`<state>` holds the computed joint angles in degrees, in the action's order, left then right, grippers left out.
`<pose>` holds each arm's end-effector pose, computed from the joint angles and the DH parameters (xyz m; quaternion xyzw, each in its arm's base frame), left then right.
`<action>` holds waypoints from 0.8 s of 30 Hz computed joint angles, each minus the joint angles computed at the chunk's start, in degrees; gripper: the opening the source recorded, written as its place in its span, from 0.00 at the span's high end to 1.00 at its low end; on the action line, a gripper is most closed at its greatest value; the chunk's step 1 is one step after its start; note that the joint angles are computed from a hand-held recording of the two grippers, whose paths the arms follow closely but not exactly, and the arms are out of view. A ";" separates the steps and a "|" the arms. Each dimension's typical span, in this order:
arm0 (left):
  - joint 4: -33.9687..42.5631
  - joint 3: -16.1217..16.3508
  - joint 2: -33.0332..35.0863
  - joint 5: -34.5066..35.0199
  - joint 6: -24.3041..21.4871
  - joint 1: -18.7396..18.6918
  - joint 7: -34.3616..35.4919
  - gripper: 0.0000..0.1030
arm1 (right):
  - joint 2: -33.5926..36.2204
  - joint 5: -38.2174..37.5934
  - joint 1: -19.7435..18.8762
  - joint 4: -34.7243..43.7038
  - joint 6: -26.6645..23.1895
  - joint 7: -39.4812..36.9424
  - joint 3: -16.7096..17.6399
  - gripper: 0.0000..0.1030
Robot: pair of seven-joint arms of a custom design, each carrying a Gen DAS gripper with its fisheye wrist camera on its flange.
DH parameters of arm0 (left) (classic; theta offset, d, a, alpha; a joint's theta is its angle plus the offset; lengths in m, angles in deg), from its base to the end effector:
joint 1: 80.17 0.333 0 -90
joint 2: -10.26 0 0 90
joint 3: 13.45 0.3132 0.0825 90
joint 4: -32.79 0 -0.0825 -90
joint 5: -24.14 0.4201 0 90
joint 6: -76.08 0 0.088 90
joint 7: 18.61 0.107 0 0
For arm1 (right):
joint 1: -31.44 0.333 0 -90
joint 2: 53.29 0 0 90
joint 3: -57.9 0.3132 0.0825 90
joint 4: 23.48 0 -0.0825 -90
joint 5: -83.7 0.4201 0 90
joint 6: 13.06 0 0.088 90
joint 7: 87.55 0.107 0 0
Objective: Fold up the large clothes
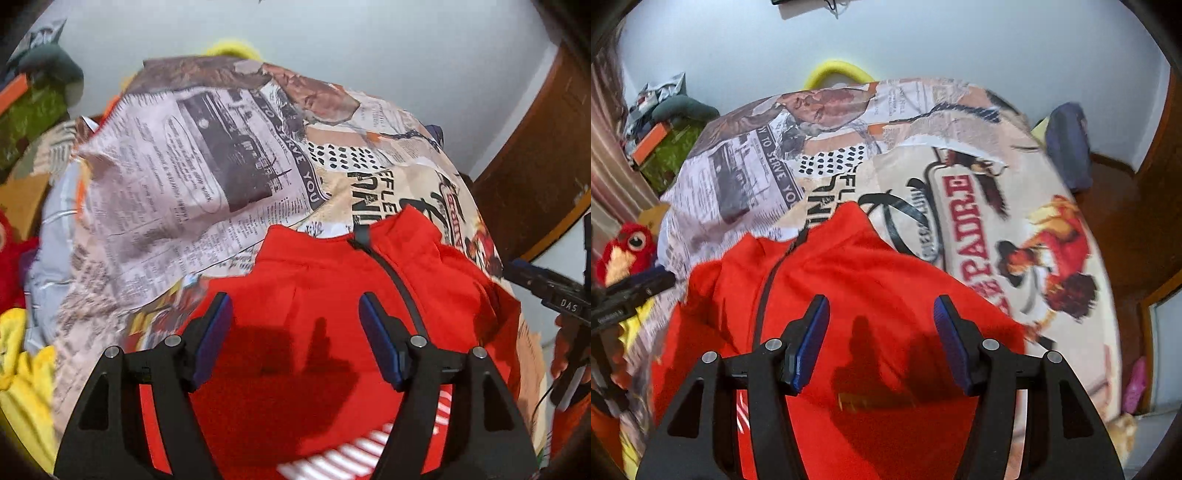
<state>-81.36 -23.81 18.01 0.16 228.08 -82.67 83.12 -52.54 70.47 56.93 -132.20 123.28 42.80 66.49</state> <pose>0.6394 -0.1310 0.4309 -0.6401 0.7090 -0.2881 0.0679 0.5292 0.3547 0.5275 -0.6913 0.6780 -0.1262 0.2158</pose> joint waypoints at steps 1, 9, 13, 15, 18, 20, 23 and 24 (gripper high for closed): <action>1.61 -0.07 1.81 -0.89 -0.48 0.20 0.12 0.32 | 1.34 1.65 -0.22 0.99 0.29 -0.81 -0.19 0.47; 10.99 -2.59 12.62 -5.60 -1.55 3.01 -0.74 0.32 | 12.35 5.36 0.37 10.78 -1.40 -4.27 -1.57 0.47; 14.54 -4.40 16.78 -8.29 -2.76 4.55 -0.63 0.32 | 14.75 1.07 1.91 12.41 0.80 -2.15 -3.04 0.47; 15.61 -4.98 18.21 -8.73 -3.22 4.74 -0.72 0.32 | 15.71 0.35 2.10 12.76 2.23 -1.92 -3.30 0.47; 16.11 -4.63 19.37 -6.68 -3.10 3.80 -2.56 0.32 | 19.09 4.02 1.40 16.46 -1.17 -5.27 -2.57 0.47; 14.94 -4.34 19.07 -4.98 -1.44 3.02 -3.29 0.35 | 19.96 3.04 2.27 17.12 -1.65 -5.32 -3.18 0.44; 13.05 -3.19 18.08 -1.78 1.55 1.66 -6.30 0.57 | 19.14 3.56 2.49 15.59 0.08 -5.86 -3.06 0.58; 12.63 -3.77 17.69 -2.40 1.61 2.28 -6.69 0.68 | 18.83 3.86 2.47 14.96 0.94 -6.17 -2.97 0.70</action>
<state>-68.72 -27.59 35.70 -2.24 229.69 -80.39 76.43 -33.71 74.34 59.40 -117.25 124.22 36.63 63.53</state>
